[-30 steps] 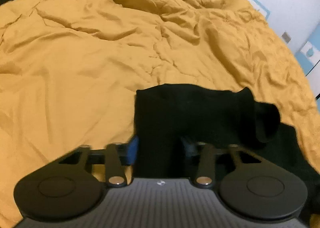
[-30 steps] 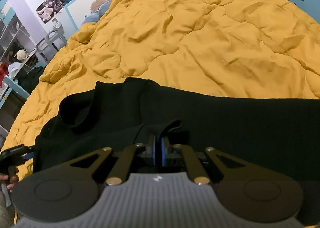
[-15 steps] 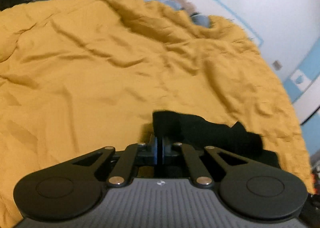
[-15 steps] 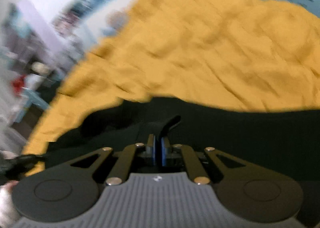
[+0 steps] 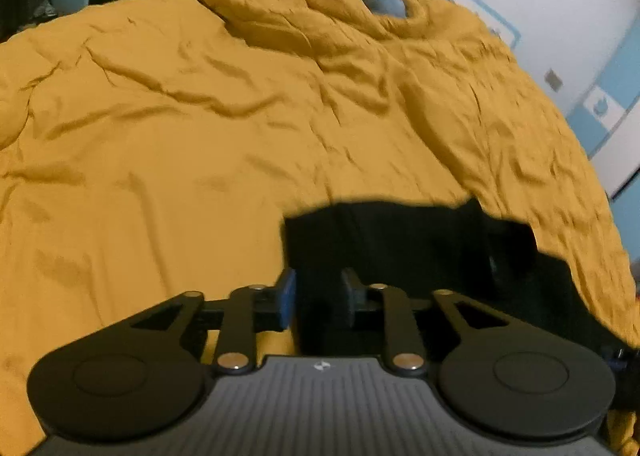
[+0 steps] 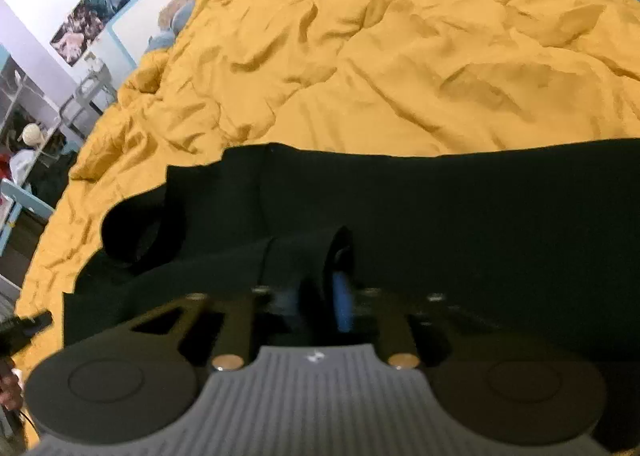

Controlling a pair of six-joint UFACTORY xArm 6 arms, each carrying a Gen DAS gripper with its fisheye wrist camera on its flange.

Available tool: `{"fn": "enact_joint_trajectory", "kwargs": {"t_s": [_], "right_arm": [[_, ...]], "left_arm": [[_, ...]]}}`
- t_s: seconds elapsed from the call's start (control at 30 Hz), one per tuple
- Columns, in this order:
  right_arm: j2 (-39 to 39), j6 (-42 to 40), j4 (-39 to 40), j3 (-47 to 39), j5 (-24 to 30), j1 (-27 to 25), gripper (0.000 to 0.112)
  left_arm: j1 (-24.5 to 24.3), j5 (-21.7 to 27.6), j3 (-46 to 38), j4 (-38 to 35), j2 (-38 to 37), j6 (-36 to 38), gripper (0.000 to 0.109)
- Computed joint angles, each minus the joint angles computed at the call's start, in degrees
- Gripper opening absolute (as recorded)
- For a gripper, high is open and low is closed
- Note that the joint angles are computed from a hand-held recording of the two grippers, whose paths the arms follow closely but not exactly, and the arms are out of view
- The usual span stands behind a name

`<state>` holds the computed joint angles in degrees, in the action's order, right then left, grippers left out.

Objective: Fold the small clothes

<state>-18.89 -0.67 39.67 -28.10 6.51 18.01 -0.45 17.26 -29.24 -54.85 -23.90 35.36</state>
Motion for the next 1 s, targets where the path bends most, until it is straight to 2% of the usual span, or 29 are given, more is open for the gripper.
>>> {"fn": "enact_joint_trajectory", "kwargs": {"t_s": [0.07, 0.2, 0.3, 0.4, 0.47, 0.57, 0.63, 0.67, 0.73, 0.8, 0.87, 1.0], "right_arm": [[-2.19, -3.00, 4.05, 1.04, 1.65, 0.32, 0.037], [-4.74, -1.91, 2.15, 3.71, 0.85, 1.82, 0.037], [-4.57, 5.54, -7.02, 5.04, -0.37, 1.67, 0.031], [-4.85, 14.04, -17.69, 6.38, -1.51, 0.42, 0.015], [-5.26, 16.60, -20.45, 6.89, -1.56, -0.19, 0.005], [-5.29, 19.37, -23.16, 7.01, -1.66, -0.79, 0.000], [-5.11, 23.01, -27.45, 6.74, -1.48, -1.21, 0.000], [-5.26, 24.91, -29.81, 6.68, -1.20, -1.40, 0.000], [-5.60, 28.91, -35.11, 6.47, -0.60, -1.82, 0.000], [-6.36, 30.79, -37.62, 6.24, 0.16, -1.86, 0.000], [-7.58, 31.29, -38.69, 6.05, 0.71, -1.66, 0.000], [-13.11, 24.84, -30.62, 7.30, -0.10, -0.11, 0.000]], "left_arm": [[0.17, 2.87, 2.67, 3.19, -3.40, -1.63, 0.029], [0.07, 5.93, 9.18, 13.17, -12.83, -7.54, 0.030], [0.51, 8.69, 13.80, 20.11, -20.75, -9.10, 0.047], [0.92, 12.18, 17.27, 27.70, -27.92, -10.13, 0.057], [0.76, 14.42, 18.70, 30.38, -31.02, -9.45, 0.065], [-2.69, 9.56, 21.93, 41.07, -32.45, -15.17, 0.067], [-4.33, 7.02, 22.44, 48.32, -30.06, -20.16, 0.067], [-4.91, 5.60, 22.56, 51.51, -28.54, -22.60, 0.065], [-5.00, 3.19, 22.90, 57.83, -26.73, -27.81, 0.047], [-5.19, 2.81, 23.03, 56.53, -26.92, -27.73, 0.026], [-5.32, 2.89, 22.89, 52.88, -27.59, -25.04, 0.011], [-4.18, 3.56, 22.61, 61.66, -30.02, -31.27, 0.007]]}}
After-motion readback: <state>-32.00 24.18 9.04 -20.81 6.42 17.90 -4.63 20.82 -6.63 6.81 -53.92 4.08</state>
